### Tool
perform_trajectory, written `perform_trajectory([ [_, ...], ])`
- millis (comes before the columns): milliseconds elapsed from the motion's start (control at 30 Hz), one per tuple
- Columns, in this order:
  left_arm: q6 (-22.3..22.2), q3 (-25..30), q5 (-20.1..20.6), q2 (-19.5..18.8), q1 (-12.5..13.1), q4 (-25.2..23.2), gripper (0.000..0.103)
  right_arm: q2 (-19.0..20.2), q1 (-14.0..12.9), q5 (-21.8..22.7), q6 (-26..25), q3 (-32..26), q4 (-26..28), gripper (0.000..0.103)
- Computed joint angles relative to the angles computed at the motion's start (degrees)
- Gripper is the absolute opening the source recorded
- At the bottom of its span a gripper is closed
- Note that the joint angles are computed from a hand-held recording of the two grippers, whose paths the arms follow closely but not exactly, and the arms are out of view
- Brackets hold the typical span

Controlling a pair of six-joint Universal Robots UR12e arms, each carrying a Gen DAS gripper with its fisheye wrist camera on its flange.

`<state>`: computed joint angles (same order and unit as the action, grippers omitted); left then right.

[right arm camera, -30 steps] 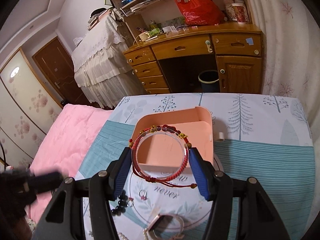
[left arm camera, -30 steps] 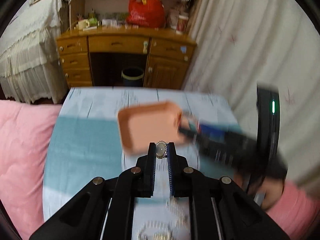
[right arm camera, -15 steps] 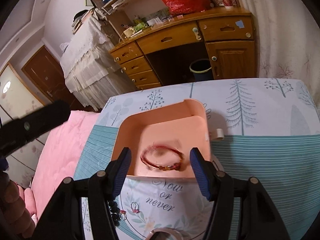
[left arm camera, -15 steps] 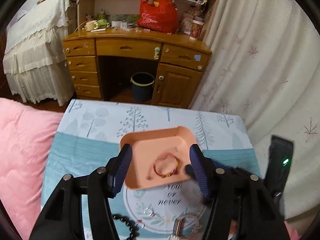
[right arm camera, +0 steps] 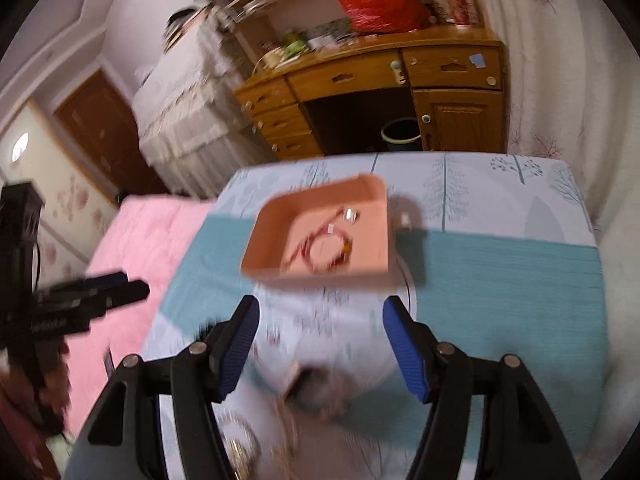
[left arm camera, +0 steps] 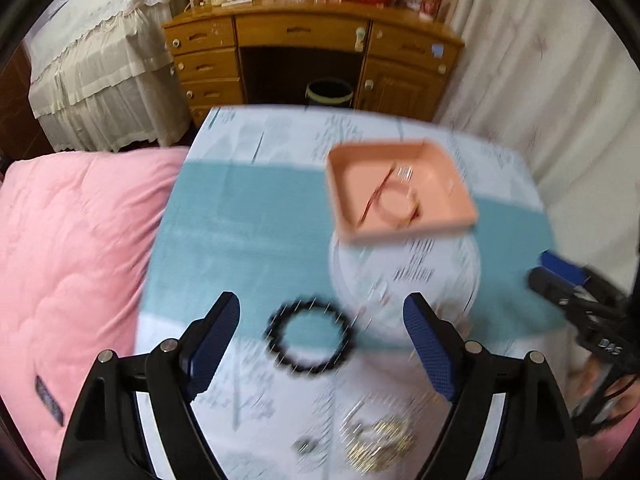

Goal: Organize jewelry
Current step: 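Grasp the pearl pin with the left tool while the right tool grasps the pearl necklace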

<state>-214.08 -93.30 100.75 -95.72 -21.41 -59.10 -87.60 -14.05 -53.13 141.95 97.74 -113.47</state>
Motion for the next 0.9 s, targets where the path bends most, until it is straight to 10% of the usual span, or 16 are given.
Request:
perform_trajectory([
  [433, 1.7, -8.5, -12.0, 4.8, -0.9, -11.3, 0.083, -11.2, -1.5, -7.8, -23.3, 12.9, 3.7, 0.064],
  [900, 2.9, -14.4, -10.1, 6.3, -3.4, -4.0, 0.083, -13.9, 1.0, -12.1, -16.1, 21.6, -10.8, 0.045],
])
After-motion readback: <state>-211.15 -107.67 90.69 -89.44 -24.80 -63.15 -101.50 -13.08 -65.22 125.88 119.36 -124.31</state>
